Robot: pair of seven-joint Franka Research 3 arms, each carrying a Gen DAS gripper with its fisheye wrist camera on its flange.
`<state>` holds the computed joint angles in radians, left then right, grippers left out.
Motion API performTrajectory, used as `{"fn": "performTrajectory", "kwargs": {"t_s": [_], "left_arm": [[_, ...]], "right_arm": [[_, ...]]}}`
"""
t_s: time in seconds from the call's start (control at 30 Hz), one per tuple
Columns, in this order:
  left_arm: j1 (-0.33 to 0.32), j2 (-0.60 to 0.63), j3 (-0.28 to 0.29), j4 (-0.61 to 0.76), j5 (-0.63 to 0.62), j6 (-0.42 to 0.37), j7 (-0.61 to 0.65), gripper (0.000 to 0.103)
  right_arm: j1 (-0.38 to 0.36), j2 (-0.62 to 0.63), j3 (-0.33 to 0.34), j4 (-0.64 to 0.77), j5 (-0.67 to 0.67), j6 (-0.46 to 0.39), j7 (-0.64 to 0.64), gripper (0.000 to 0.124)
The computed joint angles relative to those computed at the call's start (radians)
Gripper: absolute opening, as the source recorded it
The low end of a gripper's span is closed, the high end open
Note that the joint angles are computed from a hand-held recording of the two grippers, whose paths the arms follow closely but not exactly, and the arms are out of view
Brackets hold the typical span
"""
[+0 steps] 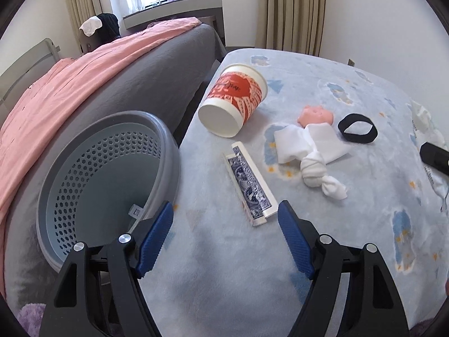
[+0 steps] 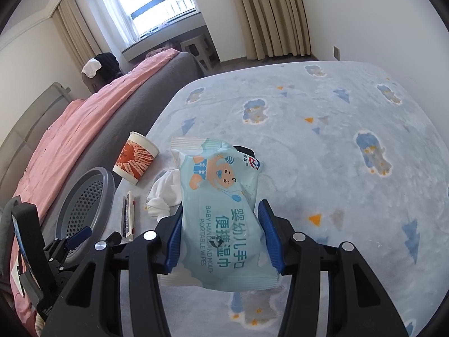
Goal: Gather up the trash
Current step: 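Grasp the blue baby wipes packet with the right tool while the left tool grasps the card box, then carry card box and wipes packet over the wastebasket and open both tools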
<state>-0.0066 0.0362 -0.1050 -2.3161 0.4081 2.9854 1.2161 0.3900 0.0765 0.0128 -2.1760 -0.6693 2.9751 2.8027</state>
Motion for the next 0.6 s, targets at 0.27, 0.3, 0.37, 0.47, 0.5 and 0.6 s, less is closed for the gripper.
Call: {"fn": "performTrajectory", "kwargs": {"t_s": [0.27, 0.3, 0.37, 0.47, 0.5, 0.6], "left_arm": [[-0.033, 0.134, 0.009, 0.157, 0.044, -0.101, -0.06, 0.074], [-0.03, 0.145, 0.006, 0.166, 0.034, -0.107, -0.055, 0.073], [-0.026, 0.157, 0.003, 0.173, 0.018, -0.108, -0.045, 0.073], [0.0, 0.157, -0.026, 0.163, -0.056, -0.094, 0.026, 0.055], [0.025, 0.157, -0.056, 0.157, -0.124, -0.092, 0.094, 0.044], [0.044, 0.146, -0.087, 0.143, -0.221, -0.08, 0.201, 0.025]], "right_arm": [[0.003, 0.004, -0.001, 0.002, 0.017, 0.0, -0.013, 0.049], [0.003, 0.005, -0.001, 0.003, 0.022, 0.001, -0.017, 0.049], [0.003, 0.008, 0.0, 0.004, 0.034, 0.003, -0.03, 0.049], [0.007, 0.015, -0.002, 0.01, 0.046, 0.002, -0.046, 0.049], [0.01, 0.016, -0.003, 0.011, 0.048, 0.002, -0.049, 0.049], [0.018, 0.024, -0.007, 0.02, 0.054, -0.001, -0.056, 0.049]]}}
